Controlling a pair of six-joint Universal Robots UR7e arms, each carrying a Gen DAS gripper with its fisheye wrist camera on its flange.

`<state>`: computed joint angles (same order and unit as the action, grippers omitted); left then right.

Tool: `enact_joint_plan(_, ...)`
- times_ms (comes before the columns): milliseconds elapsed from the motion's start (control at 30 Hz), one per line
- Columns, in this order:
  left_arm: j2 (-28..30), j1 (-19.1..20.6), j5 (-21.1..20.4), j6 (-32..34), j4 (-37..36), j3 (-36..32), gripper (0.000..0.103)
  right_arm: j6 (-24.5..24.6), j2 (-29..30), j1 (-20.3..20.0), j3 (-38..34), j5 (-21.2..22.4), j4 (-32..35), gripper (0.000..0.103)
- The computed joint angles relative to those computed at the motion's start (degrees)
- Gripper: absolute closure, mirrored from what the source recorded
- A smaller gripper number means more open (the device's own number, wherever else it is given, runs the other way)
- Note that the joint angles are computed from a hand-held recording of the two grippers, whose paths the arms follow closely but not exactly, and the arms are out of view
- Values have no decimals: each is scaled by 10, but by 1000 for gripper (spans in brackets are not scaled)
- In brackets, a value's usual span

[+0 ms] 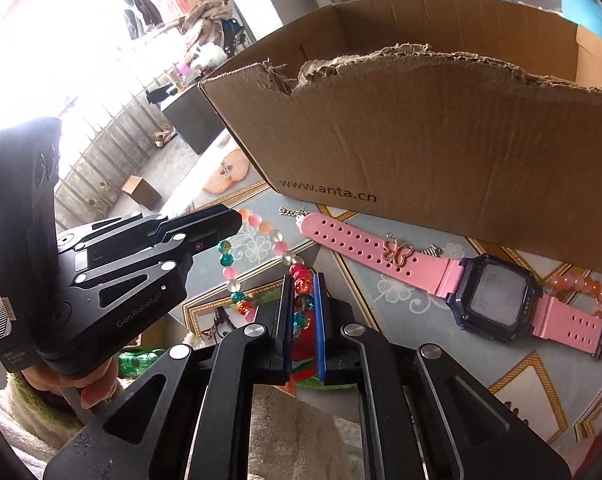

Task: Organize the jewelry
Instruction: 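Carry the bracelet into the cardboard box and open the right tool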

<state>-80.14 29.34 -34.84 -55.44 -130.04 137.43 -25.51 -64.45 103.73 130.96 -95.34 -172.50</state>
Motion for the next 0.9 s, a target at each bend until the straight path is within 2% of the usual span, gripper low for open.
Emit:
enact_joint_plan(167,-32,-40,-3,-15,10,-7,94,-14,-66,-12,9,38,38,96)
enact_joint_plan(267,-41,-64,5,13,-20,-19,94,-34,-121,-20,7,73,73,96)
enact_joint_plan(367,-29,-67,20,82,-84,-44,94,-53,-142,-11,-15,94,76,96)
enact_joint_plan(433,-10,-56,26,140,-136,-67,94,-61,-142,-7,-42,100,83,96)
enact_joint_plan(500,18,-35,32,194,-182,-96,94,-60,-129,-8,-85,99,118,96)
enact_joint_plan(567,44,-2,16,221,-191,-137,94,-48,-100,-10,-140,81,165,96)
enact_joint_plan(633,73,34,-9,244,-190,-180,94,-16,-59,-13,-207,58,238,96)
enact_joint_plan(700,106,66,-15,252,-153,-229,94,28,2,-9,-274,37,300,96)
enact_joint_plan(900,199,135,-23,263,-32,-354,93,95,124,-3,-423,-35,426,96)
